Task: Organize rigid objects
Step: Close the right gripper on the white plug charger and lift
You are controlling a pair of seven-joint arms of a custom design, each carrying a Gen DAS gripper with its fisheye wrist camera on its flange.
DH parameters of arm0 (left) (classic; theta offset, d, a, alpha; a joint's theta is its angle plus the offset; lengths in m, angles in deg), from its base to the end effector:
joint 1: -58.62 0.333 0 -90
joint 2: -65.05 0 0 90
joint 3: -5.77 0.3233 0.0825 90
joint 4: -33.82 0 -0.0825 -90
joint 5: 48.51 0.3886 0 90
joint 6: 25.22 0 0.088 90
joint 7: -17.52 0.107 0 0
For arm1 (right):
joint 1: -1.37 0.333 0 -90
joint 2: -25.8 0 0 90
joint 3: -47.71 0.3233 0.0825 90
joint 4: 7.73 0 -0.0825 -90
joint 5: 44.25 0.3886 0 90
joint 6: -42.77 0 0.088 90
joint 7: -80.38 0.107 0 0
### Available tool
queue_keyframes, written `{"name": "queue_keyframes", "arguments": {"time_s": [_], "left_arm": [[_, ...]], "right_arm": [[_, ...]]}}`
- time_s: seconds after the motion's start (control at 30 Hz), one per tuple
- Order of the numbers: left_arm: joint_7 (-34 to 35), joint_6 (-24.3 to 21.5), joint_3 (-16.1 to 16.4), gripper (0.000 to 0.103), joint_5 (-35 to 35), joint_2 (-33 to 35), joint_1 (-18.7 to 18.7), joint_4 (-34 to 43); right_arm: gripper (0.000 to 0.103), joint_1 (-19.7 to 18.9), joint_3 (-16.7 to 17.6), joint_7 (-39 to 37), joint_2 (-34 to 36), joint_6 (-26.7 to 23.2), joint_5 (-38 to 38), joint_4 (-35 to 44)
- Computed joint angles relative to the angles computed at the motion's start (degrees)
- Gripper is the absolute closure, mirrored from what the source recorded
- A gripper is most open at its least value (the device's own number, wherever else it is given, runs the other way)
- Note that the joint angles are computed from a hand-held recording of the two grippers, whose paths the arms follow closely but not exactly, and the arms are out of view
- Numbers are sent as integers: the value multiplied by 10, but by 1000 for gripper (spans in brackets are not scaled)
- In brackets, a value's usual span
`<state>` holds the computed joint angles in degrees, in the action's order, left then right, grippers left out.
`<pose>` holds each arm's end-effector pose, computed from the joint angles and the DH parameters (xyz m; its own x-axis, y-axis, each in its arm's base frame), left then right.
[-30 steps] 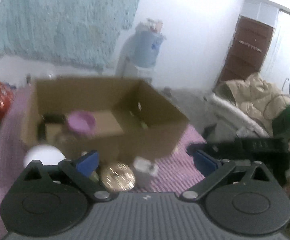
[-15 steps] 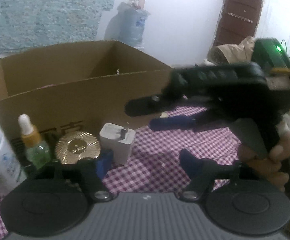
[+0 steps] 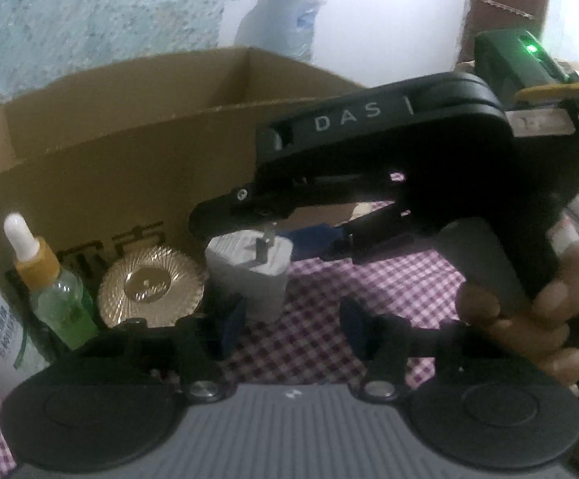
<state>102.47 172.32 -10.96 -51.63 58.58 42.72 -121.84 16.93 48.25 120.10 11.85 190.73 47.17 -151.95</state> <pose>0.3855 -0.2396 0.3646 -0.4449 -0.8935 0.0608 -0.6188 0.2576 -0.7422 0.4435 0.1095 0.3893 0.0690 -0.6438 -0.7621 -0.8729 0.3309 -0.3586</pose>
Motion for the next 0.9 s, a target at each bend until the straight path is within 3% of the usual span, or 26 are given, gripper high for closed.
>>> {"name": "queue_keyframes", "arguments": {"time_s": [0.07,0.27,0.53,0.67,0.73,0.8,0.83,0.9], "left_arm": [[-1,0,-4,52,-12,4,3,3],[-133,11,90,53,154,-3,-39,-8],[-253,6,147,53,300,-30,-64,-20],[-334,3,220,53,407,-45,-112,-22],[-347,4,224,53,430,-52,-113,-27],[-322,9,203,56,412,-60,-96,-38],[-347,2,221,58,437,-65,-109,-41],[-349,-5,226,62,446,-65,-113,-40]], "right_arm": [[61,0,0,5,8,-1,1,3],[67,0,3,29,-6,11,-6,-6],[67,9,2,80,-47,35,-28,-40],[67,13,-2,109,-75,37,-38,-66],[67,15,-4,124,-91,38,-48,-79],[66,18,-8,136,-107,36,-56,-91],[66,20,-10,137,-113,35,-56,-96],[66,22,-10,135,-126,42,-61,-106]]}}
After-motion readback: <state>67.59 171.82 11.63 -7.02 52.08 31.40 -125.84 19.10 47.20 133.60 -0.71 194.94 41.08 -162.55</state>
